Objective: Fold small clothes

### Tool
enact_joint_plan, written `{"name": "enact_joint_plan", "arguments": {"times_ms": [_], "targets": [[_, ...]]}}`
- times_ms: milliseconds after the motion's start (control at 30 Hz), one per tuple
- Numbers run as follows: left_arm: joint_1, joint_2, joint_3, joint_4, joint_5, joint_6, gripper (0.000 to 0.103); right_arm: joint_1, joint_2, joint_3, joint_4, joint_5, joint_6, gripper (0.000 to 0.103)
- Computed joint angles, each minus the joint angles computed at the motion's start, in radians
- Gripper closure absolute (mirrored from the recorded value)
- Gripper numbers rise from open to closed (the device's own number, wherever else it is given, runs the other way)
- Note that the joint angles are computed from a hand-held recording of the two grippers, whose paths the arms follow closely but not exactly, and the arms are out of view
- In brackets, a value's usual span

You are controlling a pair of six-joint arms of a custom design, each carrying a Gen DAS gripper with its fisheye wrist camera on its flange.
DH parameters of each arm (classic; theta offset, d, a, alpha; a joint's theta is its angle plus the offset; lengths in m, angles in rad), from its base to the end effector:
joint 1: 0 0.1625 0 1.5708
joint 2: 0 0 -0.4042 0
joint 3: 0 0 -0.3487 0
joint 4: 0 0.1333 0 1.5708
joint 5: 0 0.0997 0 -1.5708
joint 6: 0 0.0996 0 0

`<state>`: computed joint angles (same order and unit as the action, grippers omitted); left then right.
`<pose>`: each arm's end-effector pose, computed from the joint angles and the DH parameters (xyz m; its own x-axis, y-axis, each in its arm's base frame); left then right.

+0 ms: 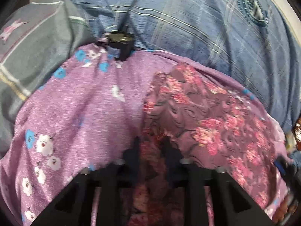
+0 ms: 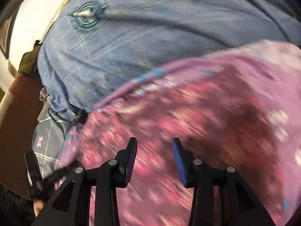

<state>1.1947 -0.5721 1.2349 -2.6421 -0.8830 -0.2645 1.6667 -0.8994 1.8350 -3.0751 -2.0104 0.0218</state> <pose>-0.0878 -0.7575 0.1357 -0.8712 -0.1756 -0.4585 0.1133 0.8368 -0.5357 0.1471 -0.5795 0.1760 -0.9242 0.1597 0.3468 -0.0605 0.8354 -0.5462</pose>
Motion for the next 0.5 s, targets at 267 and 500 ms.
{"name": "enact_joint_plan", "arguments": {"times_ms": [267, 500], "targets": [[-0.006, -0.003, -0.015, -0.164, -0.021, 0.064, 0.066, -0.035, -0.017, 0.098, -0.086, -0.049, -0.003, 0.064], [0.055, 0.114, -0.272, -0.094, -0.169, 0.041, 0.039, -0.034, 0.027, 0.087, -0.107, -0.051, -0.029, 0.059]]}}
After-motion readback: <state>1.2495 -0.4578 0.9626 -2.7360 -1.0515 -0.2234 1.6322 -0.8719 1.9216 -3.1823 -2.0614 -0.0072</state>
